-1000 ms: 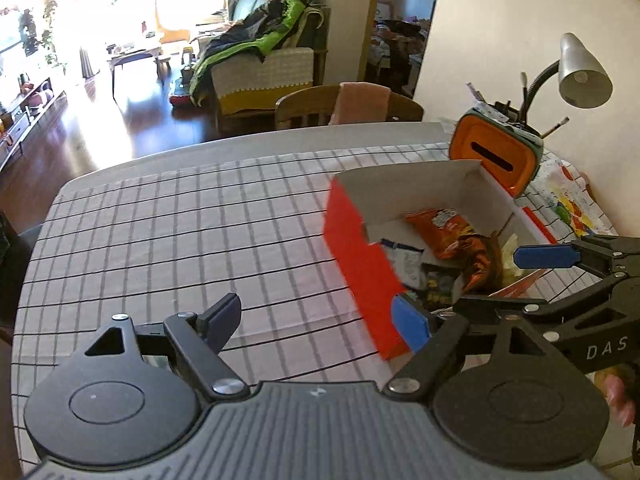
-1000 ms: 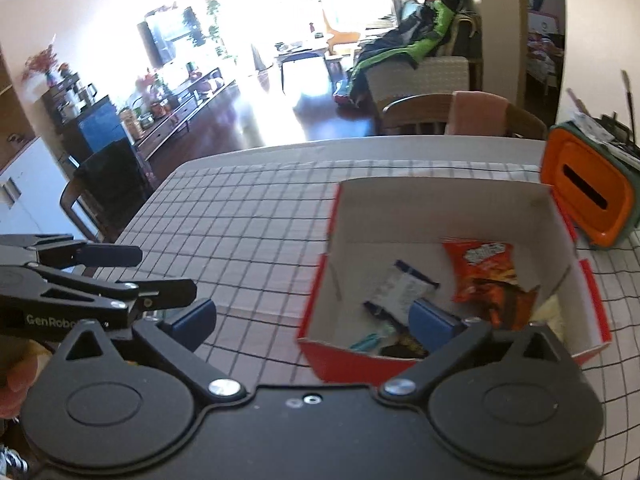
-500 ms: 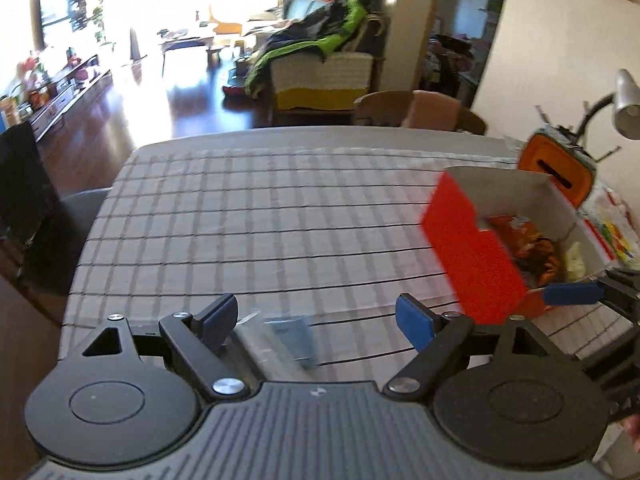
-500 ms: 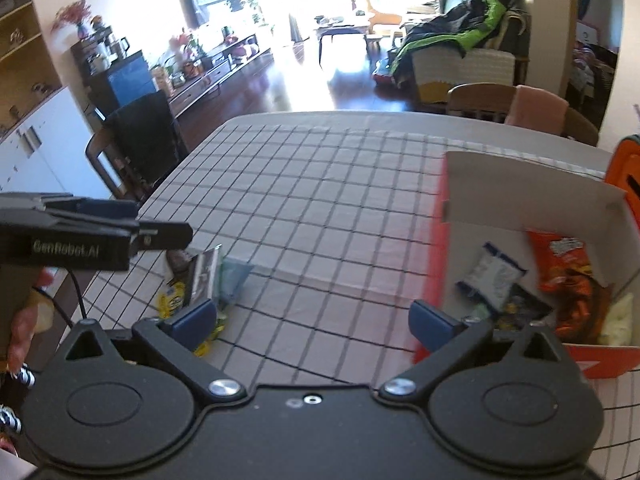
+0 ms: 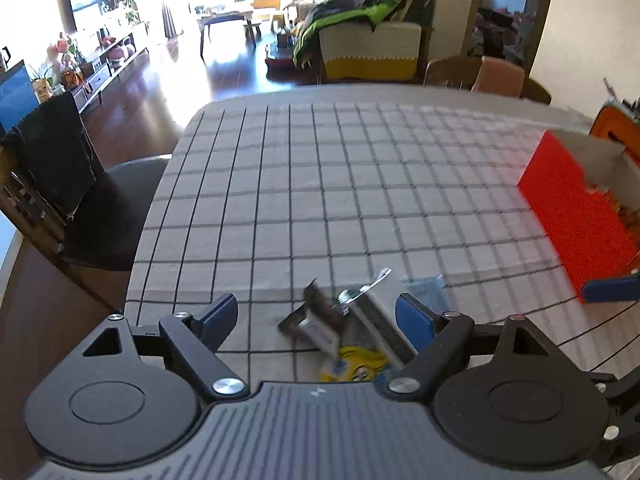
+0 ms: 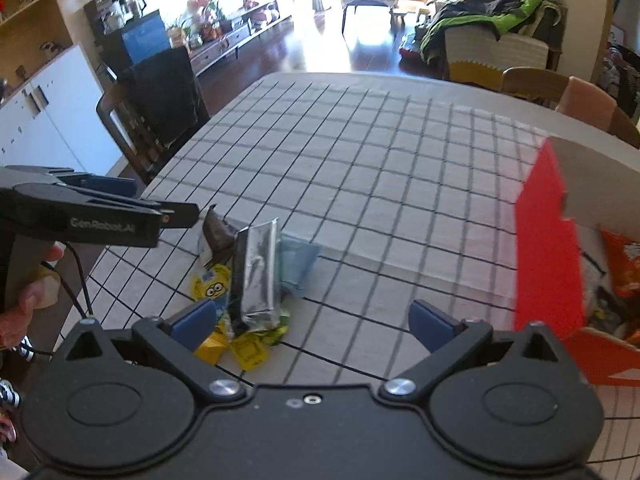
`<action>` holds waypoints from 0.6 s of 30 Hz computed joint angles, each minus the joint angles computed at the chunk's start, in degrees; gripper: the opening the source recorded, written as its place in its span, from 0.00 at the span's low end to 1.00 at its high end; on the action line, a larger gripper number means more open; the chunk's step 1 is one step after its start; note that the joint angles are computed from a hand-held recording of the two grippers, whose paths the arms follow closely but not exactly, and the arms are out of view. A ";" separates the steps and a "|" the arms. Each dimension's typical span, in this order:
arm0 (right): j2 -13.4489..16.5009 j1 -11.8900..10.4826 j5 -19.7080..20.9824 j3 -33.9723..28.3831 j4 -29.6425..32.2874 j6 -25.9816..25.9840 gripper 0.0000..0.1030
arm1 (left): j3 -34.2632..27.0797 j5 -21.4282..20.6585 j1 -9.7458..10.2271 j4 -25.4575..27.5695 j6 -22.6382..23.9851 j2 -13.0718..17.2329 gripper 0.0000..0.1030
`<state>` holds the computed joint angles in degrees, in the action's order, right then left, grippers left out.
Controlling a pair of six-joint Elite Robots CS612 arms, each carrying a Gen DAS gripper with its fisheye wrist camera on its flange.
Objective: Organize snacks
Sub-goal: 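Move both grippers back from the box to the snack pile, then grasp the silver foil bar with the right gripper while the left gripper grasps the dark brown packet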
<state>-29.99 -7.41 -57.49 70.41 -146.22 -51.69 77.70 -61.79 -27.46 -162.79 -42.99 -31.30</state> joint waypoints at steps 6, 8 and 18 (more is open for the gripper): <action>0.62 1.87 -3.16 0.22 -0.27 -0.81 0.98 | -0.48 -4.52 1.48 0.11 2.44 1.39 0.84; 0.92 2.36 -3.87 -0.14 0.45 -0.53 0.97 | -0.68 -5.61 1.86 -0.18 3.07 1.84 0.84; 2.48 4.11 -6.88 -0.91 -1.76 -1.76 0.86 | -4.06 -8.37 3.24 2.93 1.68 4.15 0.84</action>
